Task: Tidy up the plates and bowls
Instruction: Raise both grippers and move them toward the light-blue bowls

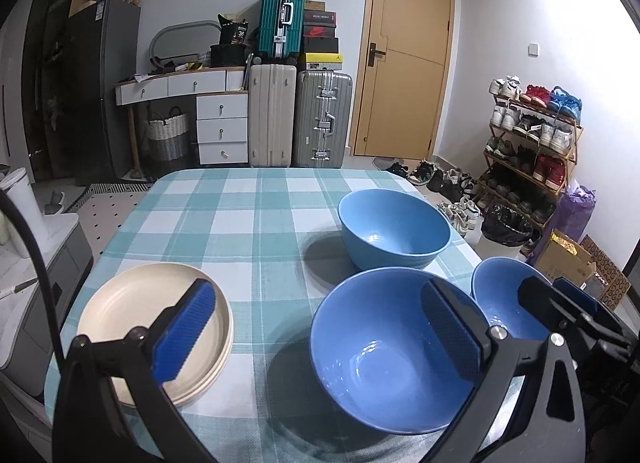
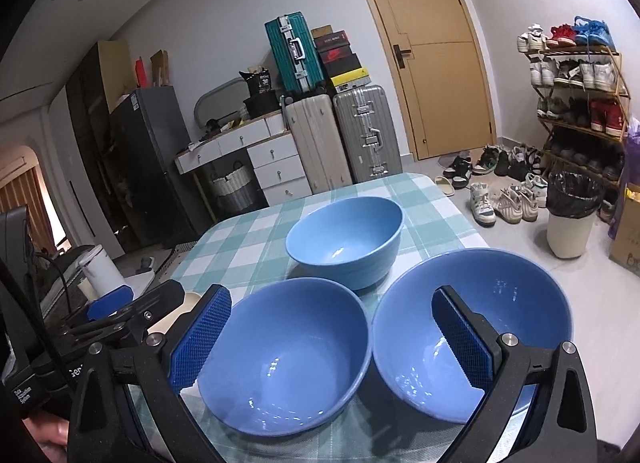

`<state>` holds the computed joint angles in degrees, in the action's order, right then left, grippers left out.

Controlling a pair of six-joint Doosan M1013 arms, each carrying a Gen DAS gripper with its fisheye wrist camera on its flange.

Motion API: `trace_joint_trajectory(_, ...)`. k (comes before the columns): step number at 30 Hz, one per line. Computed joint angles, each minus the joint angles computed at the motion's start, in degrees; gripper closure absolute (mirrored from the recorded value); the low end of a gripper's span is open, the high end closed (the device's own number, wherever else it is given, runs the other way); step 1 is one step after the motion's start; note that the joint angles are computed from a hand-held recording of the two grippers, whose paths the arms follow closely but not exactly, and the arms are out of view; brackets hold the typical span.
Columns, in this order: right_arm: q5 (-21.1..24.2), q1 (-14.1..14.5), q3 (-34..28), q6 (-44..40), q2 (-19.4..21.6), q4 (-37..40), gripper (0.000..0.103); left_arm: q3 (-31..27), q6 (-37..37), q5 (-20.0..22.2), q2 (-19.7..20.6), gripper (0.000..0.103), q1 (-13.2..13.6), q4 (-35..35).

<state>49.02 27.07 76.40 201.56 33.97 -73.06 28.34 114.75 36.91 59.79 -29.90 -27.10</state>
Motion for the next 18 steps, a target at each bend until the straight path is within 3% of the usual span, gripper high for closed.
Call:
trace_joint_trajectory(8,-1.4,-0.2,3.1,8.6,-1.7,-3.5,0.001,-3.3,-2.2,3.9,1.7,0.000,0.1,0.6)
trace_joint_trajectory(14,2.0,0.8,3.3,8.8,-2.1,-5.1,0.001,-3.8,-2.2,5.2,1.7,0.000,0.0,-0.7)
trace_joint_trajectory(18,0.2,0.4,3.6,8.7,-2.7,-2.9,0.001,-6.2,-1.3,6.2,2.6,0.000,-0.2,-0.7)
